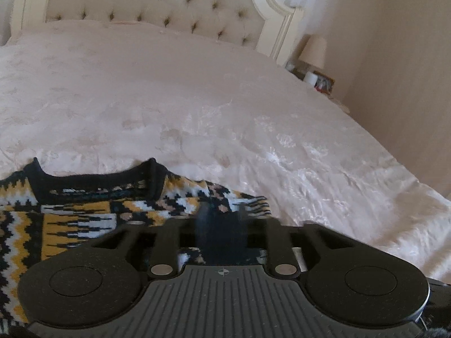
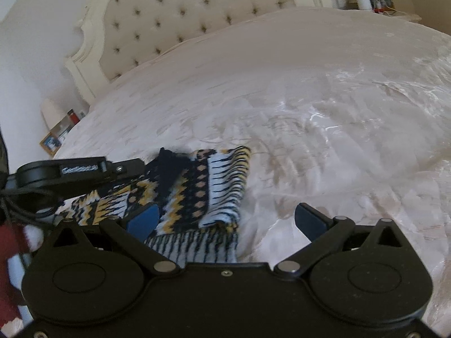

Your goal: Fold small clothes

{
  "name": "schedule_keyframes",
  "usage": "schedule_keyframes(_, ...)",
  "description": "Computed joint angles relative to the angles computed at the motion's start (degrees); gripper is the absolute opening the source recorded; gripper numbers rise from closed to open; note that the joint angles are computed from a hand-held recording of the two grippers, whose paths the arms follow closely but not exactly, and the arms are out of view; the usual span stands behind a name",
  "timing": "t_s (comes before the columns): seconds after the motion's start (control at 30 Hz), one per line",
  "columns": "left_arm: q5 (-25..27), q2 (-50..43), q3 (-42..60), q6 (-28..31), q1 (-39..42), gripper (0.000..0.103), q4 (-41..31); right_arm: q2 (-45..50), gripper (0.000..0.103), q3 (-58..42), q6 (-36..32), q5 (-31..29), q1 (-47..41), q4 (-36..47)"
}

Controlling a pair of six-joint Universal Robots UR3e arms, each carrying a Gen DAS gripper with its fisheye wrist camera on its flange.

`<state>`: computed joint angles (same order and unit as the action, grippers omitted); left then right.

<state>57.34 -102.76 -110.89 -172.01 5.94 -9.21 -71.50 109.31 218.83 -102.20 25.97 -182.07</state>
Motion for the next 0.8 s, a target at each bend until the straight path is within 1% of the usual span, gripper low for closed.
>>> schedule_keyframes(0.07, -1.16, 1.11, -2.3, 0.34, 1.38, 0.034, 1.87, 0.47, 0.102, 0.14, -0.21, 0.11, -0.24, -0.81)
schedule_keyframes(0.13, -0.15, 2.28, -3.83, 0.49, 2.35, 0.035, 2.51, 1.4, 0.102, 0.1, -0.82, 0.28, -0.31, -2.28)
schedule_keyframes(0.2, 2.09, 4.14, -6.34, 0.98, 4.09, 0.035, 3.65, 2.85, 0.103, -0.27, -2.39, 0.09, 0.12, -4.56)
schedule_keyframes(0.33, 7.45, 6.42, -12.02, 2.71, 8.43, 0.036, 7.6, 8.04, 0.102, -2.49, -8.88, -0.93, 1.95, -11.96)
schedule_keyframes(0.43, 10.36, 7.79, -16.83, 5.24, 12.7, 0.036, 10.57, 11.63, 0.102, -5.39, -12.61, -1.93, 3.57, -14.53)
schedule_keyframes(0.5, 10.21, 9.19, -20.33, 6.84, 16.64, 0.036, 11.63, 13.21, 0.102, -6.51, -13.85, -1.76, 4.24, -15.78)
schedule_keyframes(0.63, 9.51, 10.89, -26.24, 8.55, 23.63, 0.036, 13.5, 14.52, 0.102, -6.91, -13.3, -0.12, 4.71, -17.09)
schedule_keyframes(0.73, 5.23, 10.84, -31.11, 10.53, 29.22, 0.038, 17.24, 15.17, 0.102, -6.76, -11.94, 1.11, 4.83, -18.01)
schedule_keyframes(0.8, 2.61, 10.6, -33.21, 12.08, 31.38, 0.039, 19.3, 15.58, 0.102, -6.48, -12.03, 1.57, 5.1, -19.23)
